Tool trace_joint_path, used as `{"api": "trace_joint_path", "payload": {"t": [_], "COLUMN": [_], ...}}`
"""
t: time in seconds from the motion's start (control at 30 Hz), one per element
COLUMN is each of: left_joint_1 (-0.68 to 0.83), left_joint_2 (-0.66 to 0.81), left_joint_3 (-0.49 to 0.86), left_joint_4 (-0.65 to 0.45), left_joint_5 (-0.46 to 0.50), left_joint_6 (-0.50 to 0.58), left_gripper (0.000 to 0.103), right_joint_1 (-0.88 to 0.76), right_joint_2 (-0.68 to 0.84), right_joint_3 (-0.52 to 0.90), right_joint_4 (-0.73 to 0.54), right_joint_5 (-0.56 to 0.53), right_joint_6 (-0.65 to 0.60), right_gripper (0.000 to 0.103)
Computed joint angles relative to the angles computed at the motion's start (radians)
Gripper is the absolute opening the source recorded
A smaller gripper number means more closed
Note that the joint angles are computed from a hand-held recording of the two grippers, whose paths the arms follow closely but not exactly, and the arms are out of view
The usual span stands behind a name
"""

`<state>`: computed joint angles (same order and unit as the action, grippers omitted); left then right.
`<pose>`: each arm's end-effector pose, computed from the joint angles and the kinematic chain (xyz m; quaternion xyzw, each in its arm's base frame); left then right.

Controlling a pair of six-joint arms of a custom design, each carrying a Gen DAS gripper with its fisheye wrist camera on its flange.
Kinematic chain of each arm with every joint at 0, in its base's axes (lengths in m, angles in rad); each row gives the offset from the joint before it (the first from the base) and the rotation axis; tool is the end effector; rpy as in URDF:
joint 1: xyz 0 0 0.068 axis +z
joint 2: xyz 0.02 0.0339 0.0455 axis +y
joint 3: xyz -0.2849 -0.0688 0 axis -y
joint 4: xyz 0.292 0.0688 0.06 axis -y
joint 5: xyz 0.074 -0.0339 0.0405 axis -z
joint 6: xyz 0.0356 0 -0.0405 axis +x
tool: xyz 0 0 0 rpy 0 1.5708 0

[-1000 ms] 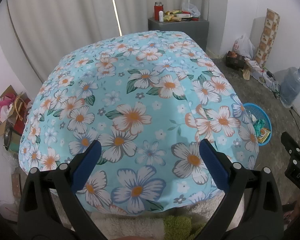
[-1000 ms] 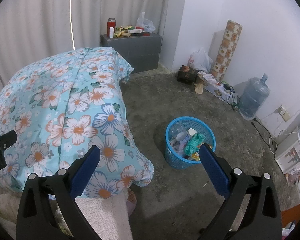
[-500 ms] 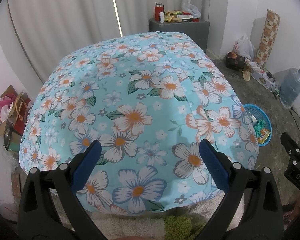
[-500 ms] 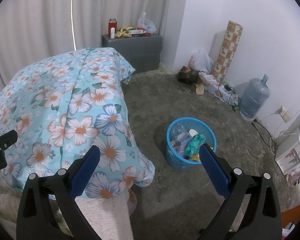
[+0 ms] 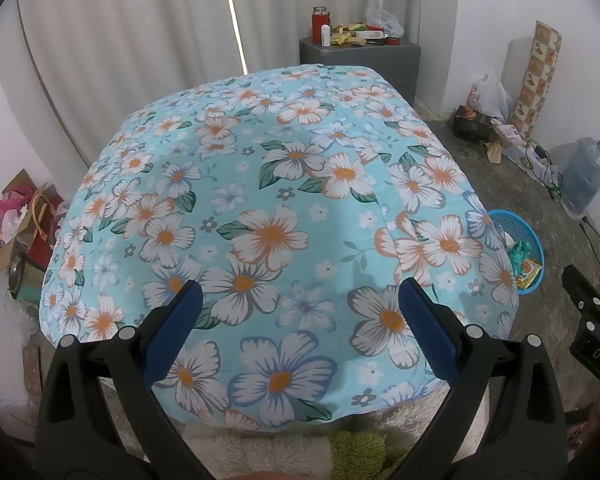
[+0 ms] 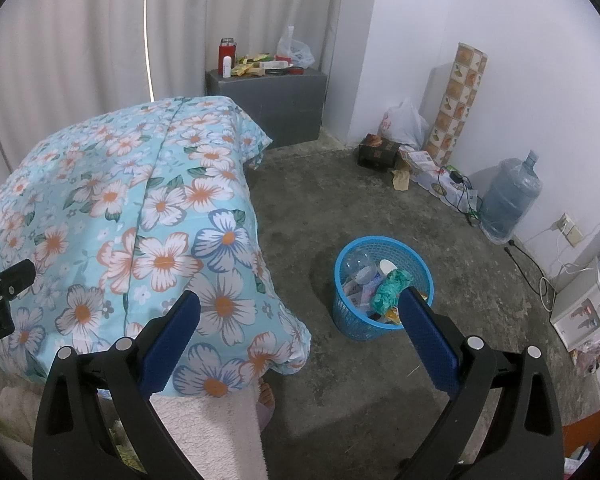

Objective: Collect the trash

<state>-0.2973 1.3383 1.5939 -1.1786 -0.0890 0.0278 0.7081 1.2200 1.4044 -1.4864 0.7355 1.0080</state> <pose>0.2761 -0.0813 0.4353 0.1393 0.9369 -0.0009 0.3207 0.1863 0.1281 0.3968 0.1858 0.9072 -0.1384 0.3513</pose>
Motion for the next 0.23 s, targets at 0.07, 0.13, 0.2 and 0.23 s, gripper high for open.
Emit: {"api": "trace_joint_path", "payload": {"t": [0.07,0.13,0.2,0.23], "left_joint_1": [0.000,0.004,0.001,0.002], "left_joint_2": [0.001,0.001,0.000,0.000], "left_joint_3": [0.001,0.000,0.000,-0.001], "left_joint_4": [-0.001,0.000,-0.001,0.000], "left_joint_5": [0.001,0.003,0.001,0.002], "left_joint_6": [0.000,0.004,0.001,0.001], "left_gripper": [0.094,0.094,0.094,0.094], "right_joint_1": [-0.004,-0.002,-0.003,-0.002], "right_joint_2": [-0.009,-0.006,-0.008,-0.007], "right_joint_3": [-0.009,-0.006,-0.009,-0.008], "right_joint_4": [0.002,0.000,0.001,0.000], "right_joint_5": [-0.003,-0.002,-0.002,-0.001], "right_joint_6": [-0.003,0.001,0.000,0.002], "right_gripper": [0.096,0.096,0.096,0.096]}}
